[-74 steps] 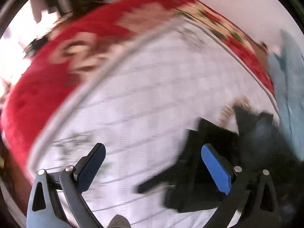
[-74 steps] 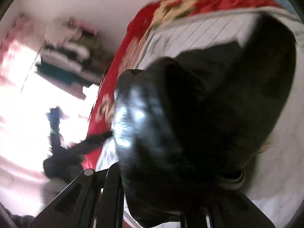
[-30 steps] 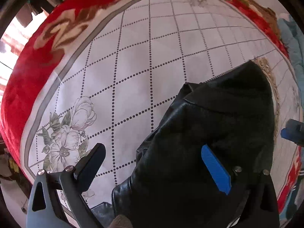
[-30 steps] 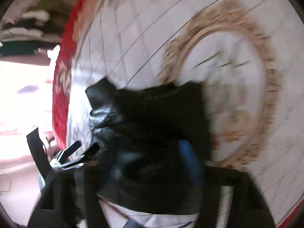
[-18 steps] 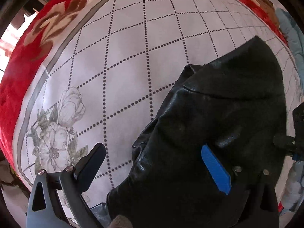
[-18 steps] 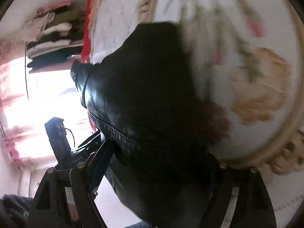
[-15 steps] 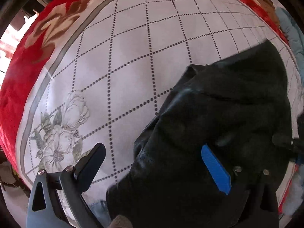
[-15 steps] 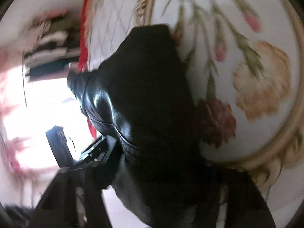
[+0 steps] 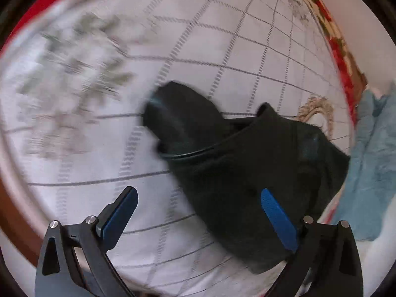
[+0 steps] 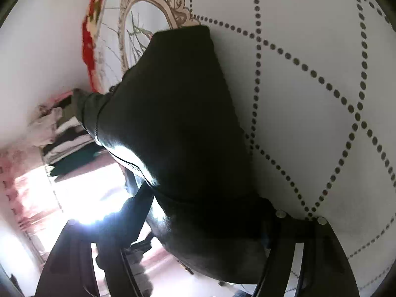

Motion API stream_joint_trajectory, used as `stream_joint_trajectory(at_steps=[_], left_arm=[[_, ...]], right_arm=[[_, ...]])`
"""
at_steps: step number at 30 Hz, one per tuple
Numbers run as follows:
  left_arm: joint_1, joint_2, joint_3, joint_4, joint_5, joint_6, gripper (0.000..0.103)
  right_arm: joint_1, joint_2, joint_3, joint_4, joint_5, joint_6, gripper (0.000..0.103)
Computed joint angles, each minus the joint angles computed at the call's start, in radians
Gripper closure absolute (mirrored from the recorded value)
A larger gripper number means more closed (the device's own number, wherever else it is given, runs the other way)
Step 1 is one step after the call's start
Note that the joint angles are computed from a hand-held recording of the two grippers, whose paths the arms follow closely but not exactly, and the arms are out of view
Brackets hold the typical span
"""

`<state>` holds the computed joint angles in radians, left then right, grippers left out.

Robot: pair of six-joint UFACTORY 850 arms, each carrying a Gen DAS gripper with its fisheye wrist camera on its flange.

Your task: Fold large clothes

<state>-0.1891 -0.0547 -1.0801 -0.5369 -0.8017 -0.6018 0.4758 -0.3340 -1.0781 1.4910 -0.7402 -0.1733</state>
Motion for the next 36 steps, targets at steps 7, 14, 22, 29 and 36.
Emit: stream_joint_trajectory(at_steps=[7, 14, 22, 29, 36], left_arm=[[-0.039, -0.066, -0.079, 0.109, 0.059, -0.035, 0.038], [-0.065, -0.090, -0.159, 0.317, 0.084, -0.149, 0.087], [-0.063, -0.150, -0.330, 0.410, 0.049, -0.148, 0.093], [-0.055, -0.316, -0.622, 0.438, 0.020, -0.102, 0.093], [-0.073, -0.638, -1.058, 0.453, -0.024, -0.096, 0.093]], right_arm=[[0.022, 0.002, 0.034, 0.232, 0.092, -0.280, 0.017], [0.026, -0.067, -0.068, 0.229, 0.080, -0.301, 0.059], [-0.013, -0.141, -0.299, 0.031, 0.012, -0.168, 0.066], [-0.074, -0.272, -0.579, -0.076, -0.057, -0.051, 0.066], [-0.156, -0.616, -1.176, -0.270, -0.165, 0.183, 0.066]])
